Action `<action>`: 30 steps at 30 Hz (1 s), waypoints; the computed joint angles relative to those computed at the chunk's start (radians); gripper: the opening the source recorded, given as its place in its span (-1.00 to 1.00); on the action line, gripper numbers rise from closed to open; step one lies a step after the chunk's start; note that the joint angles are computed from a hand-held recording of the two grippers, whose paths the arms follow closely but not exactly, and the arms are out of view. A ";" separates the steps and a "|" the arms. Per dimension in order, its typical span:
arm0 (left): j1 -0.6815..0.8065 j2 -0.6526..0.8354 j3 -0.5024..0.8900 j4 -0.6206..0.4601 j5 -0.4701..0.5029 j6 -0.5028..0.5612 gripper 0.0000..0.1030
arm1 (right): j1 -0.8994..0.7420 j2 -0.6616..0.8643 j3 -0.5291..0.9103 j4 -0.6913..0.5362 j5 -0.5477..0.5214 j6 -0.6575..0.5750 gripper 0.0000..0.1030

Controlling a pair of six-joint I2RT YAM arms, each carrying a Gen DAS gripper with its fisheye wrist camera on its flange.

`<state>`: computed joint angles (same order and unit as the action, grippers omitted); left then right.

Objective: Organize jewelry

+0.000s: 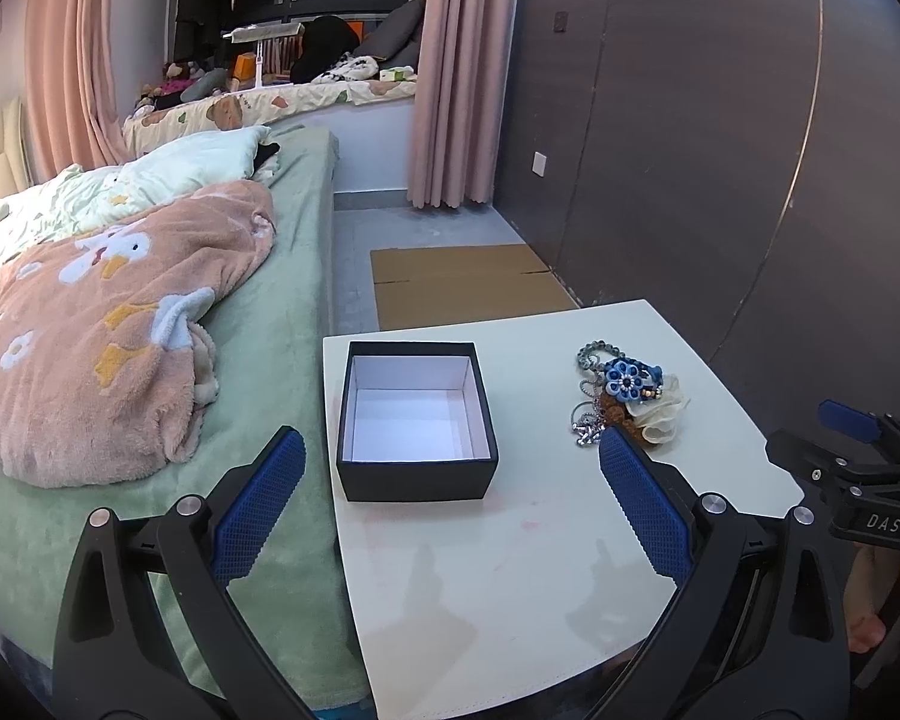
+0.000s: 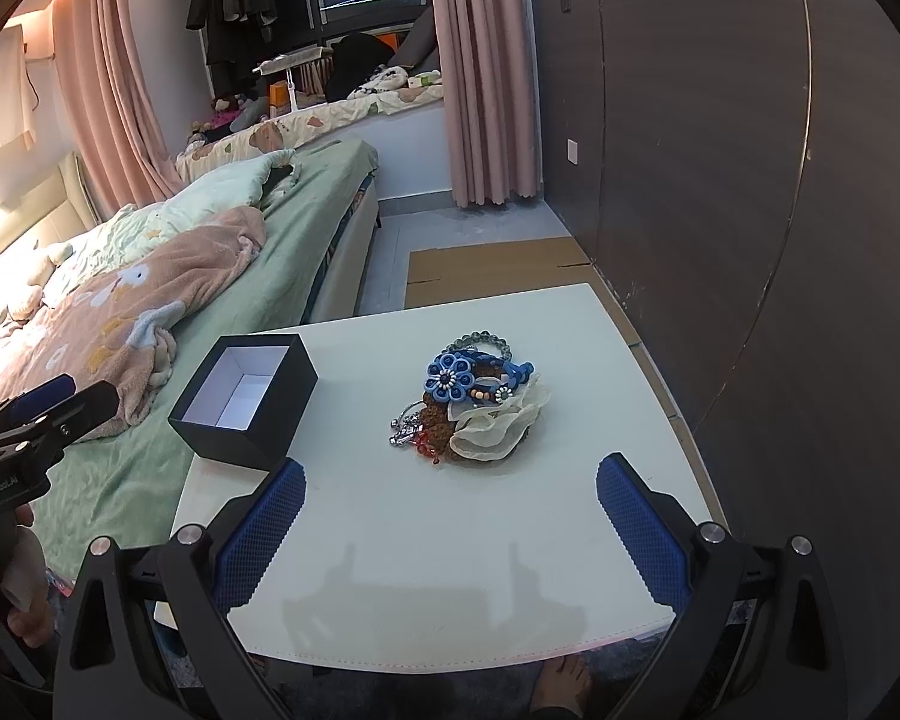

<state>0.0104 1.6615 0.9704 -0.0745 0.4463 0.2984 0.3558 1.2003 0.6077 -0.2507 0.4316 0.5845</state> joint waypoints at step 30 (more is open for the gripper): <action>0.012 -0.007 -0.009 0.025 0.020 0.001 0.90 | -0.007 -0.020 -0.018 0.011 0.015 0.006 0.85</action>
